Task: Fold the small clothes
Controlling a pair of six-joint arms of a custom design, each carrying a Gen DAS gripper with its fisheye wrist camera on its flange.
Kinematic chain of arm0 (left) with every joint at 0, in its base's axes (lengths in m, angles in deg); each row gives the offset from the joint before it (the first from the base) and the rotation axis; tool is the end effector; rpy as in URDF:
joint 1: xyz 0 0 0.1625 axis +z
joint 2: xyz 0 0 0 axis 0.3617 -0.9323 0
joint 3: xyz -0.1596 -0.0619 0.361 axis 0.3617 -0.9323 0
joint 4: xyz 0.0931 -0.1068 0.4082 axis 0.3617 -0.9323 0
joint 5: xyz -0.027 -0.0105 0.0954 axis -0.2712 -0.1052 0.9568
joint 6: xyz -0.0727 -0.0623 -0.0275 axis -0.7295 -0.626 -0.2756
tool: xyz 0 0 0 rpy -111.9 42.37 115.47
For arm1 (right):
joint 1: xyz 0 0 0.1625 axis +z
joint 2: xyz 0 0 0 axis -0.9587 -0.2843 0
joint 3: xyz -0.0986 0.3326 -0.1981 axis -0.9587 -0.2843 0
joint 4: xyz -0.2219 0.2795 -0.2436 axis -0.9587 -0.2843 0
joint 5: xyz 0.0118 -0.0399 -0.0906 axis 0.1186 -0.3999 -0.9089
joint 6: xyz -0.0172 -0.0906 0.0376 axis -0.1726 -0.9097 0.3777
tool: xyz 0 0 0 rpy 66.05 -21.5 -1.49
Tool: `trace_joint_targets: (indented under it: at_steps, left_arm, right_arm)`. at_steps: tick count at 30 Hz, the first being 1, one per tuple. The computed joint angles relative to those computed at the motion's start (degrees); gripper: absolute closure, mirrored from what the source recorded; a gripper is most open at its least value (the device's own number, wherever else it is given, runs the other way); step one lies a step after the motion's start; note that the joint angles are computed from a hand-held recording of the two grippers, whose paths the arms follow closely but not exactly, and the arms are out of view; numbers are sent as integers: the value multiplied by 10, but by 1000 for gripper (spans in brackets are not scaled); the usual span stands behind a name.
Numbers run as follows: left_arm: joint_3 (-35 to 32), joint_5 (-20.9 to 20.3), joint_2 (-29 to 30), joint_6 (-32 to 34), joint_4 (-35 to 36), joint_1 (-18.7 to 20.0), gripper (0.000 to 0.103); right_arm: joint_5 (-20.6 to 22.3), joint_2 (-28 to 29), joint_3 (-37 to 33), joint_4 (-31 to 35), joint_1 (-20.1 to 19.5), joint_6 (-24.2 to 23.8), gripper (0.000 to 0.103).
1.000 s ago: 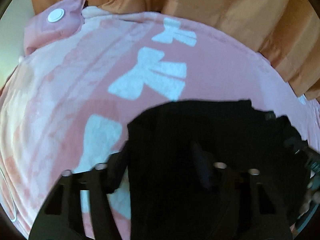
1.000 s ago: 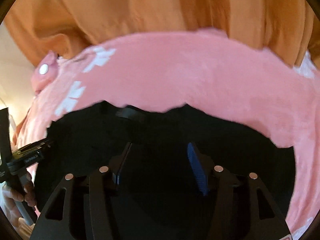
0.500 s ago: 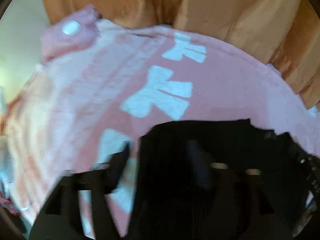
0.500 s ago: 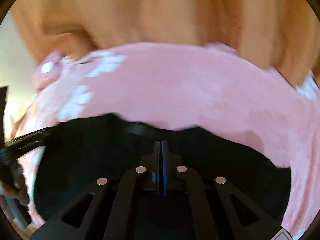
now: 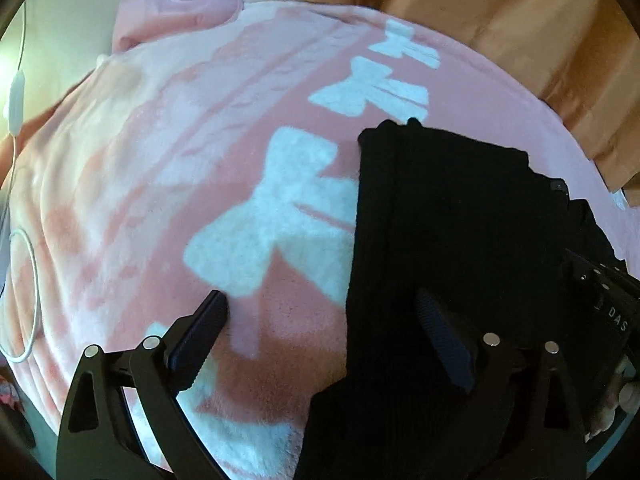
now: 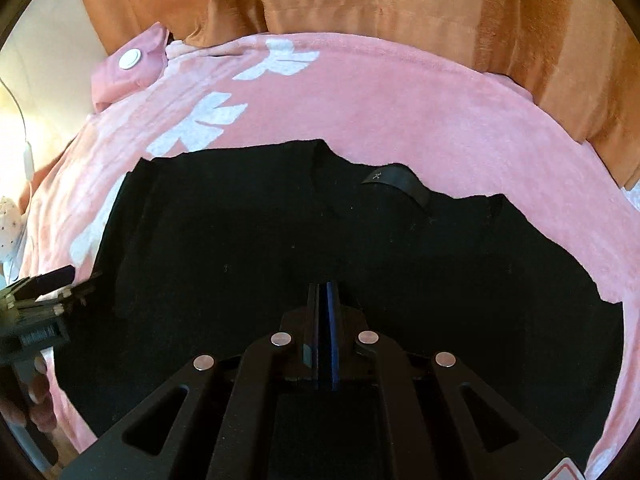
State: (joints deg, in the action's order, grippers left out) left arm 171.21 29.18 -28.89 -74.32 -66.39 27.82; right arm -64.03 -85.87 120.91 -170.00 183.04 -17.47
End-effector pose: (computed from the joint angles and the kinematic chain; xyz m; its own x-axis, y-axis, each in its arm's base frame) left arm -0.0793 -0.4070 0.1959 -0.7728 -0.0547 -0.6323 0.2548 0.8857 -0.3880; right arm 0.2254 -0.4231 0.0666 -0.7744 -0.1341 0.6183 -0.3853 0.8752 -0.2927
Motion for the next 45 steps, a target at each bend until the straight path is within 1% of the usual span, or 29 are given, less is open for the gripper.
trace_joint_targets:
  at_steps: [3,4,5,6,8,9,10,11,16,19,25,28,30,32,34,36,38,40,41,43,44,45]
  left_arm:
    - [-4,-8,0,3,4,0,18]
    - [-5,-10,-1,5,3,-2,27]
    - [-1,-17,-5,14,-5,-6,38]
    - [-1,-24,-3,25,-13,-9,44]
    - [0,-42,5,56,-34,-11,72]
    - [-1,-49,11,67,-40,-12,76]
    - [-2,-51,16,70,-43,-14,86]
    - [-4,-62,19,78,-50,-13,92]
    - [-19,-94,24,50,-48,-3,93]
    - [-24,-104,23,44,-52,0,93]
    - [-20,-118,-2,37,-64,-23,94]
    - [-22,-140,-11,43,-82,-42,94]
    - [-26,-151,-1,55,-99,-62,94]
    - [-29,-154,16,64,-116,-83,94]
    - [-34,-161,39,71,-130,-96,94]
    - [-41,-176,73,75,-148,-107,94]
    - [-47,-188,110,80,-164,-117,94]
    - [-54,-210,146,90,-177,-122,94]
    - [-58,-234,170,98,-185,-121,94]
    - [-55,-263,192,96,-191,-124,92]
    - [-50,-269,193,92,-178,-133,87]
    - [-45,-271,188,91,-166,-141,83]
  right_arm:
    - [-7,7,-3,-5,3,2,98]
    - [-8,9,-4,-6,3,1,98]
    - [-9,10,-5,-7,3,0,98]
    - [-11,11,-6,-8,4,-1,98]
    - [-14,11,-4,-9,7,1,98]
    - [-17,13,-5,-11,8,0,98]
    - [-21,15,-5,-12,10,-2,98]
    - [-24,17,-6,-14,10,-5,98]
    - [-28,19,-6,-18,12,-6,97]
    - [-27,20,-5,-20,12,-3,97]
    - [-27,19,-6,-18,11,-3,97]
    - [-15,7,-3,-3,8,5,96]
    - [15,-28,6,22,-1,21,91]
    - [22,-62,19,21,-6,26,78]
    - [-10,-93,32,4,-5,18,74]
    - [-35,-126,45,-7,-9,16,72]
    - [-33,-180,65,-5,-27,25,70]
    - [-32,-215,79,1,-41,27,69]
    - [-28,-229,85,7,-47,29,68]
    - [-4,-260,98,28,-63,36,67]
    - [11,-271,103,41,-69,40,65]
    - [29,-284,106,58,-75,43,64]
